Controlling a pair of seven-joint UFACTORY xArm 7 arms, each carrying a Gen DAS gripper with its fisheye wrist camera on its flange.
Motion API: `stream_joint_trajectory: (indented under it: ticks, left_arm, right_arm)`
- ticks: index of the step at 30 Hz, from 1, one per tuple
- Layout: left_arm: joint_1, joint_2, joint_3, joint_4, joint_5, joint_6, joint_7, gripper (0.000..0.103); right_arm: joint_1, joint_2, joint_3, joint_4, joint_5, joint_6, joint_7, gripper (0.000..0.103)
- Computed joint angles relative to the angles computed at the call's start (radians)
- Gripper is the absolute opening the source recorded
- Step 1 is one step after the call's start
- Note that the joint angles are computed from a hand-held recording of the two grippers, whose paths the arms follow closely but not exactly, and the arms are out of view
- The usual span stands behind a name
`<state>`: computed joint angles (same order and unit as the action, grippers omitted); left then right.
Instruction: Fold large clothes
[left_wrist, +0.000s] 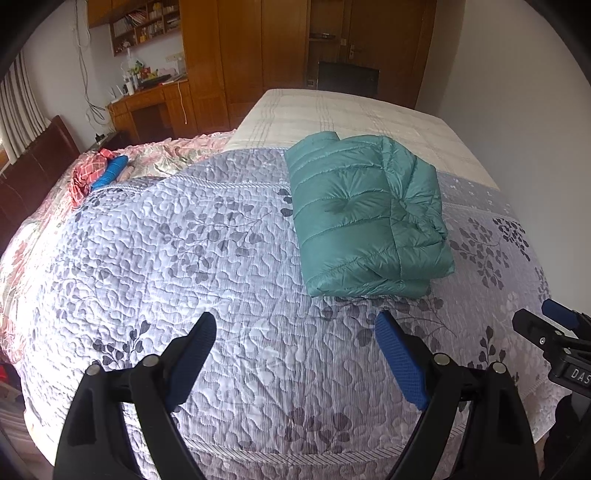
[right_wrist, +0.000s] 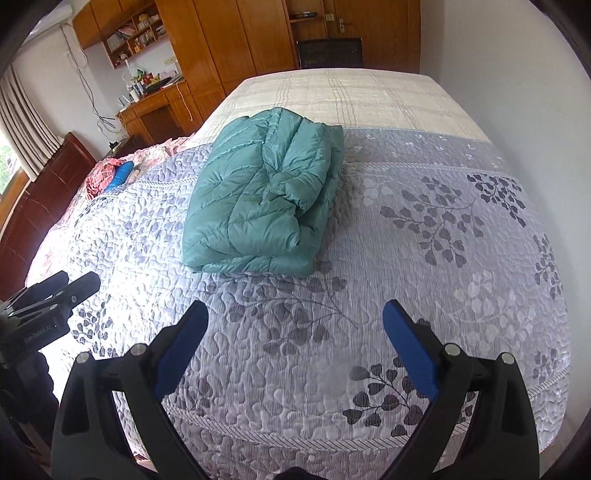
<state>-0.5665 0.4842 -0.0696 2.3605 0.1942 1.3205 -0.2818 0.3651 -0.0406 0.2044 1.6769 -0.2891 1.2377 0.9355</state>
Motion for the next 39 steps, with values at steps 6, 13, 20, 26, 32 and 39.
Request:
stream_joint_trajectory:
  ticks: [6,13,20,26,32,39]
  left_arm:
    - [-0.003,-0.002,0.002,-0.002,0.010,0.002,-0.001,0.088]
    - [-0.006,0.018,0.005,0.028,0.009,0.022,0.003,0.088]
    - [-0.013,0.022,0.011,0.032,0.015,0.022,0.002,0.088]
    - [-0.011,0.022,0.010,0.030,0.013,0.022,0.006,0.088]
    - [-0.011,0.022,0.010,0.027,0.014,0.021,0.008,0.088]
    - [-0.010,0.021,0.010,0.024,0.014,0.018,0.010,0.088]
  right_arm:
    - [0.001,0.002,0.000,0.001,-0.001,-0.002,-0.004,0.095]
    - [0.000,0.007,-0.004,0.009,0.005,0.002,-0.017,0.095]
    - [0.001,0.007,-0.004,0.008,0.004,0.002,-0.014,0.095]
    - [0.001,0.005,-0.003,0.005,0.003,0.001,-0.012,0.095]
    - [0.000,0.007,-0.005,0.007,0.006,0.001,-0.016,0.095]
    - [0.001,0.010,-0.005,0.008,0.006,0.002,-0.014,0.095]
